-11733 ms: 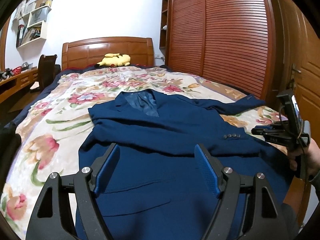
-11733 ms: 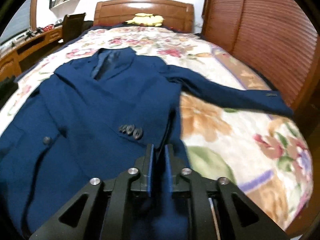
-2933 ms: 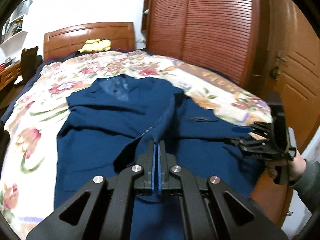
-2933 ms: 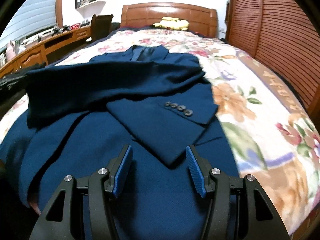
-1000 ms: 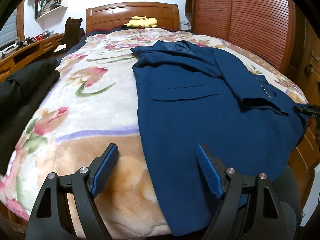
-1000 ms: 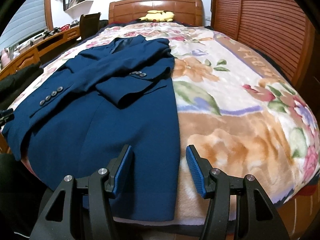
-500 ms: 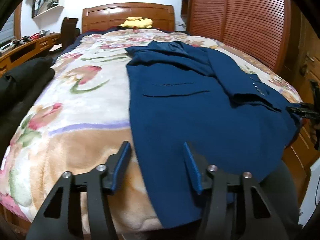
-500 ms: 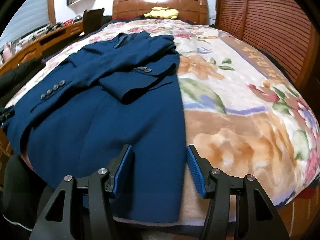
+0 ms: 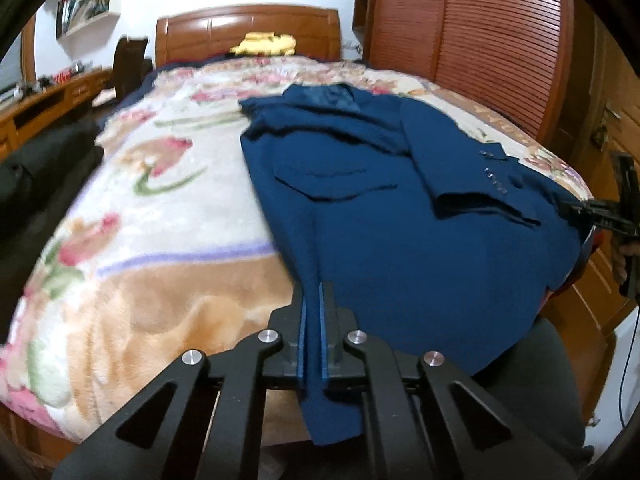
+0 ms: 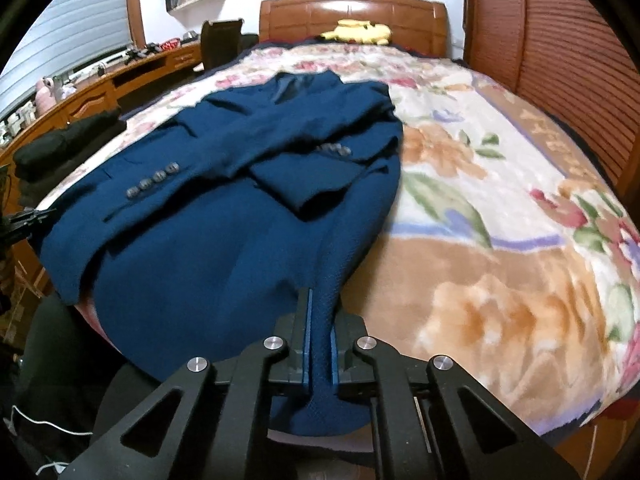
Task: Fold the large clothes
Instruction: 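Close both tools on the hem of the folded navy jacket, then lift the hem with both tools and fold it toward the collar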
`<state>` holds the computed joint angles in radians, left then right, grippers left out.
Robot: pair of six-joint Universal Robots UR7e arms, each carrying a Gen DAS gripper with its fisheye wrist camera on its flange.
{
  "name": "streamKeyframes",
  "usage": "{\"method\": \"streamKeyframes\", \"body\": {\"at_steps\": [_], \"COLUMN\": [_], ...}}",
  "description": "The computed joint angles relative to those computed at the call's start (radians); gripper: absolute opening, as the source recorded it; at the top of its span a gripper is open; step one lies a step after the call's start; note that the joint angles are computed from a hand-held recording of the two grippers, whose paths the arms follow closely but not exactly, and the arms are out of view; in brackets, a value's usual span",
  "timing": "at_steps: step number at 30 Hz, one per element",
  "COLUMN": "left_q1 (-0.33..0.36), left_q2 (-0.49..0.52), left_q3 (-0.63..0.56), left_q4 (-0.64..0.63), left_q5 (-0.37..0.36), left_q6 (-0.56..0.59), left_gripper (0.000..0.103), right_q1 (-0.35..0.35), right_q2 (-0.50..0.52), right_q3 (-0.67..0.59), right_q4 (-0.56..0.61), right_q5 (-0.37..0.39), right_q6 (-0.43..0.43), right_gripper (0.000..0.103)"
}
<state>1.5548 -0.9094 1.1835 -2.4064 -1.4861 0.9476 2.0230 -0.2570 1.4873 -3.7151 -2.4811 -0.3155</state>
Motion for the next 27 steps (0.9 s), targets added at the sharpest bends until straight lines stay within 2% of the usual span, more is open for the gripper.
{"method": "streamKeyframes", "body": {"at_steps": [4, 7, 11, 21, 27], "left_q1": [-0.005, -0.011, -0.023, -0.037, -0.054], "left_q2": [-0.049, -0.084, -0.113, -0.148, -0.172], "left_q3": [0.044, 0.068, 0.085, 0.088, 0.084], "left_q4": [-0.028, -0.025, -0.025, -0.041, -0.052], "left_q5": [-0.066, -0.111, -0.129, -0.196, -0.265], "left_q6": [-0.003, -0.001, 0.017, 0.030, 0.021], "left_gripper": [0.005, 0.005, 0.003, 0.002, 0.002], "right_q1": [0.025, 0.044, 0.069, 0.110, 0.129], "right_q2": [0.018, 0.007, -0.001, -0.018, -0.031], "right_q3": [-0.023, -0.009, 0.005, 0.031, 0.040], "right_q4": [-0.093, -0.161, -0.224, -0.284, -0.329], "right_q5": [0.008, 0.050, 0.070, 0.104, 0.142], "right_q6": [-0.063, -0.089, -0.128, -0.190, -0.245], "right_gripper": [0.005, 0.005, 0.005, 0.005, 0.005]}}
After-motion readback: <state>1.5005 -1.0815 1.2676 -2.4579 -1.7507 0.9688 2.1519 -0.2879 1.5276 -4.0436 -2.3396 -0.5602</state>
